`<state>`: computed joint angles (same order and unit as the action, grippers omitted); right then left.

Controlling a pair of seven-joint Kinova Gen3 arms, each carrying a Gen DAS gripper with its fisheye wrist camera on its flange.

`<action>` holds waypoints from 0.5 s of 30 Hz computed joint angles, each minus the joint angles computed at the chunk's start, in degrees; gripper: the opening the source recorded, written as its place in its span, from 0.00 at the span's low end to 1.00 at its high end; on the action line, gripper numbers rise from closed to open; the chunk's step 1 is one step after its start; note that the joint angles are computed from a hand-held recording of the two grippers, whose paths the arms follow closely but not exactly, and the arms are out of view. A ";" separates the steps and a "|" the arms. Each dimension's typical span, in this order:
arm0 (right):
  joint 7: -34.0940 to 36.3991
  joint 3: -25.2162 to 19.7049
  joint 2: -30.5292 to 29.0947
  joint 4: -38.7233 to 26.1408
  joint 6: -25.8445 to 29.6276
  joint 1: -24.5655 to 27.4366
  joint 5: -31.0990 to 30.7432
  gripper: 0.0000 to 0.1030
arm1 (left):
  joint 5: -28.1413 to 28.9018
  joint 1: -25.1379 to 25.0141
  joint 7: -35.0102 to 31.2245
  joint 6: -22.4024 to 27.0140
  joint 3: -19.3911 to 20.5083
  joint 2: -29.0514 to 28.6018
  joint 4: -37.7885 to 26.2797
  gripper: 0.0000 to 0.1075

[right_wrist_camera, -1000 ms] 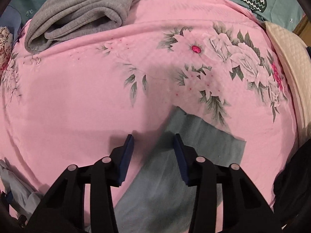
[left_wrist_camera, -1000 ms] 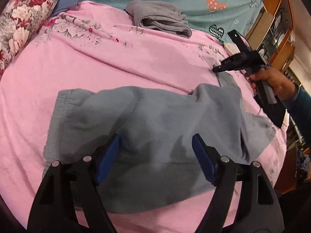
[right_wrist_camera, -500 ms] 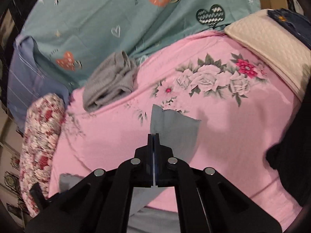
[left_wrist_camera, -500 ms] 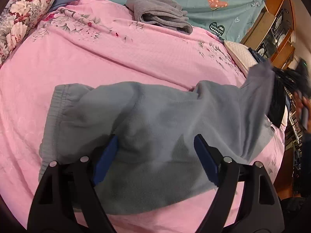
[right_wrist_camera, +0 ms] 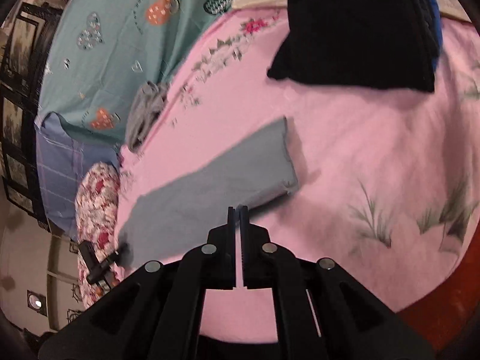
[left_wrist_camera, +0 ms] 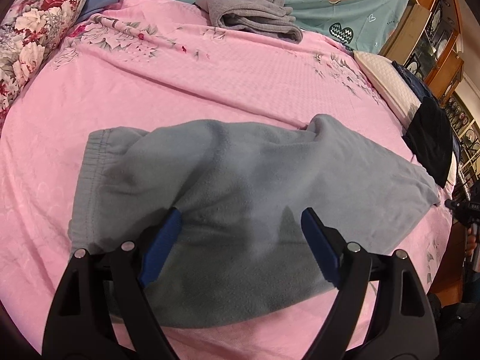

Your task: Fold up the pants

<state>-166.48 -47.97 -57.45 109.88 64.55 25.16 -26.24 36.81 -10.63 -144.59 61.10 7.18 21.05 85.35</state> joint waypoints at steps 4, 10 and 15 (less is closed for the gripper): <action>7.68 2.97 2.29 -7.32 8.61 1.41 6.89 0.31 | -1.80 1.17 1.97 -0.65 -0.53 -0.60 0.05 0.78; 17.19 3.55 14.91 -1.68 2.36 -1.23 11.67 0.53 | -5.98 3.93 6.60 -3.83 -1.15 -1.83 0.82 0.78; 23.84 8.54 17.16 7.74 -8.77 -4.71 6.17 0.41 | -8.87 5.20 9.92 -4.76 -1.25 -2.14 0.61 0.78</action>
<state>-142.64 -39.43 -40.29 117.62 55.78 20.45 -20.07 27.94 -5.43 -134.67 56.34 5.93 18.91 85.96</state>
